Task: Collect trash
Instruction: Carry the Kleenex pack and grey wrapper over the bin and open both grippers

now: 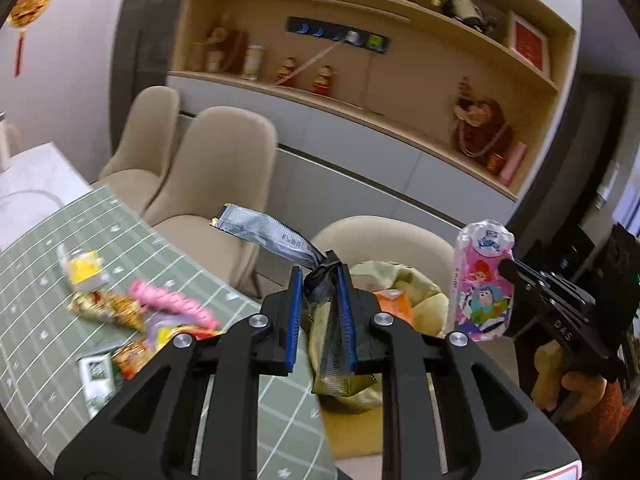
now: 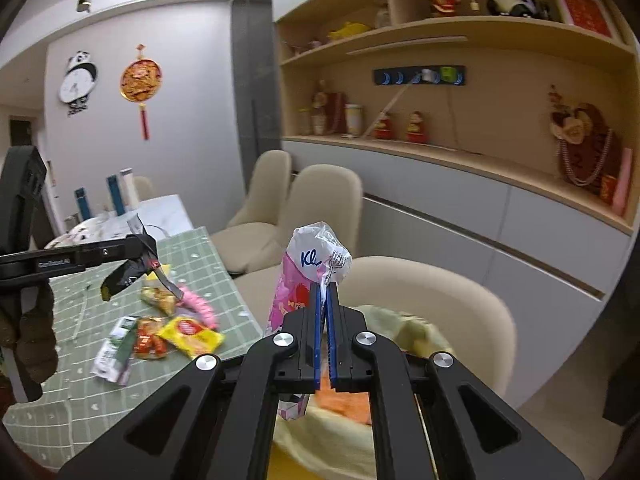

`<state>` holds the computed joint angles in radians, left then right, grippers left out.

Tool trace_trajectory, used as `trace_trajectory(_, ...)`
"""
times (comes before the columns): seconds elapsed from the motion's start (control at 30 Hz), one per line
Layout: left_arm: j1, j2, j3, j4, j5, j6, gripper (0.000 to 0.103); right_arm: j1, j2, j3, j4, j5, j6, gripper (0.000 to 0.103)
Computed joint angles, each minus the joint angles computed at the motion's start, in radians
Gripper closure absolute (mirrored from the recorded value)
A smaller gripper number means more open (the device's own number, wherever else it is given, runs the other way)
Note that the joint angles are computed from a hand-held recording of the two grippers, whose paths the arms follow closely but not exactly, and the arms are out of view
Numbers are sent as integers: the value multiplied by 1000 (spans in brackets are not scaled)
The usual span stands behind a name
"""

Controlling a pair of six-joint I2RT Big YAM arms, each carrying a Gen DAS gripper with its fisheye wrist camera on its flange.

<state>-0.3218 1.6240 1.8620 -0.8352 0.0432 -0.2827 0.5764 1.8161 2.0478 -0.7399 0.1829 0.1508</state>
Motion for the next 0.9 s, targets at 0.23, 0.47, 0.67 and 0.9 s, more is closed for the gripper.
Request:
trace_trajectory(0.23, -35, 164, 166, -60, 69, 15, 86, -40, 19, 27, -54, 66, 11, 98)
trace_trajectory(0.47, -74, 296, 305, -117, 106, 37, 86, -76, 21, 21, -78, 105, 49, 98)
trace_trajectory(0.67, -93, 397, 421, -186, 119, 67, 86, -98, 17, -8, -75, 101, 85, 98)
trace_trajectory(0.9, -110, 495, 533, -278, 117, 104, 86, -111, 28, -15, -99, 110, 110, 98)
